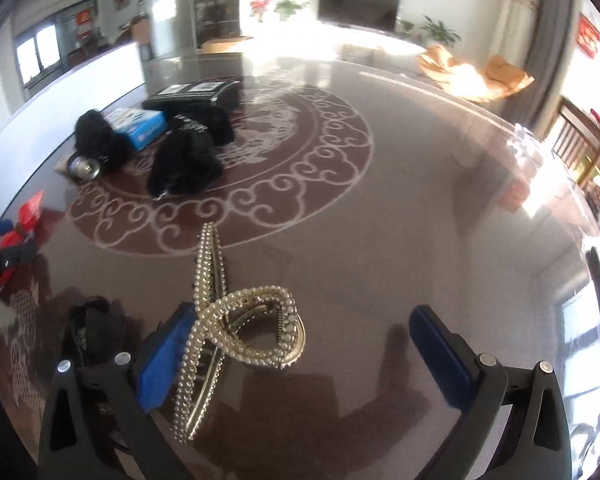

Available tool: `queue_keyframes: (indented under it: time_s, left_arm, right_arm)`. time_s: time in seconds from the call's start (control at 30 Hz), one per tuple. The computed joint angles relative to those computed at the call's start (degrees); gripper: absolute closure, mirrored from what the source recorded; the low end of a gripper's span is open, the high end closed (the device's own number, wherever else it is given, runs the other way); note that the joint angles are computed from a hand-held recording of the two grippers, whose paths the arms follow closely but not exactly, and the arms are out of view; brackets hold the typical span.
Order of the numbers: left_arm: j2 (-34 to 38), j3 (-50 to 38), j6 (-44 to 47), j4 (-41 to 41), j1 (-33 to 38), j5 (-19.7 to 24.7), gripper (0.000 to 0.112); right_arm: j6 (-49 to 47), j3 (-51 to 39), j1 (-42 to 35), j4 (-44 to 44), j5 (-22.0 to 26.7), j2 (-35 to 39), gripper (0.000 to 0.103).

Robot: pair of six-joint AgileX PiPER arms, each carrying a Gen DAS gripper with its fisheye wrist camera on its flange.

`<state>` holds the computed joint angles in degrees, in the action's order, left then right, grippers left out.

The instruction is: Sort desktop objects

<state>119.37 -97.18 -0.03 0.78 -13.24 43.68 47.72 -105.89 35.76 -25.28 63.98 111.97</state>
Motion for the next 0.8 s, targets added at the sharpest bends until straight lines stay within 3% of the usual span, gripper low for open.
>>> queue_keyframes:
  time_s: [0.1,0.2,0.4,0.57,0.8]
  left_arm:
    - [-0.8,1.5,0.5,-0.4,0.4,-0.6,0.009]
    - [-1.1,2.2,0.1,-0.1,0.5,-1.2,0.009]
    - [-1.2,2.5,0.3,-0.2,0.6,-1.4,0.009]
    - [-0.9,2.0,0.5,-0.2,0.7,-1.2,0.009]
    - [-0.5,1.3,0.9,-0.6,0.9,-0.9,0.009]
  right_arm:
    - [-7.5,-0.4,0.0,3.8,-2.1,-0.4,0.001]
    - [-5.3,4.6,0.6,2.2,-5.1,-4.0,0.001]
    - [-7.2,2.9,4.4,-2.0,-1.8,-2.7,0.000]
    - [-15.9,0.9,4.9,5.8,-6.5,-0.3,0.000]
    - [-14.9,2.7,7.9,0.7,-7.1,-1.3,0.000]
